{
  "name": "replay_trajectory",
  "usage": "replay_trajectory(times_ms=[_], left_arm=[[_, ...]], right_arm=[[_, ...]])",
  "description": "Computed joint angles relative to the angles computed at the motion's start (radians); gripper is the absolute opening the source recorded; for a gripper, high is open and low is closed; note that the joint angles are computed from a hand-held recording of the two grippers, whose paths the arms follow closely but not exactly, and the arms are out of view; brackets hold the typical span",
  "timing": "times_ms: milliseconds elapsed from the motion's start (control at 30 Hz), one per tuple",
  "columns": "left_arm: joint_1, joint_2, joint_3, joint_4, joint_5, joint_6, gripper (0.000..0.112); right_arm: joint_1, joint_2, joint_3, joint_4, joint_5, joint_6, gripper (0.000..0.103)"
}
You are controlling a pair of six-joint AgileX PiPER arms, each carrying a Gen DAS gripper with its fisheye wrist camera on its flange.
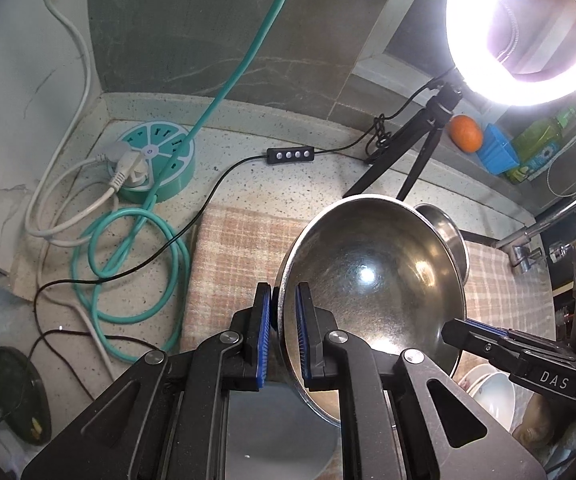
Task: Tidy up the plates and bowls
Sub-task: 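Lift the large steel bowl with both tools and lower it beside the plates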
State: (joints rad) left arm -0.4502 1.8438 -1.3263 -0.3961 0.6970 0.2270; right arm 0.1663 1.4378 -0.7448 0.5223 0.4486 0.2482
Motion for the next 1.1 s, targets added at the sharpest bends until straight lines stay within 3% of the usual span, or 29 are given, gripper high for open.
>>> replay_trajectory(times_ms=[700, 1100], left_arm=[[-0.079, -0.325, 0.291, 0.039, -0.060, -0.099, 0.011], [-0.161, -0.530, 0.508, 0.132, -0.108, -0.292, 0.010]], right_arm=[[0.160, -0.315, 0.152, -0.203, 0.081, 0.297, 0.013], [0.302, -0.437, 0.271, -0.259, 0.089, 0.417, 0.013]])
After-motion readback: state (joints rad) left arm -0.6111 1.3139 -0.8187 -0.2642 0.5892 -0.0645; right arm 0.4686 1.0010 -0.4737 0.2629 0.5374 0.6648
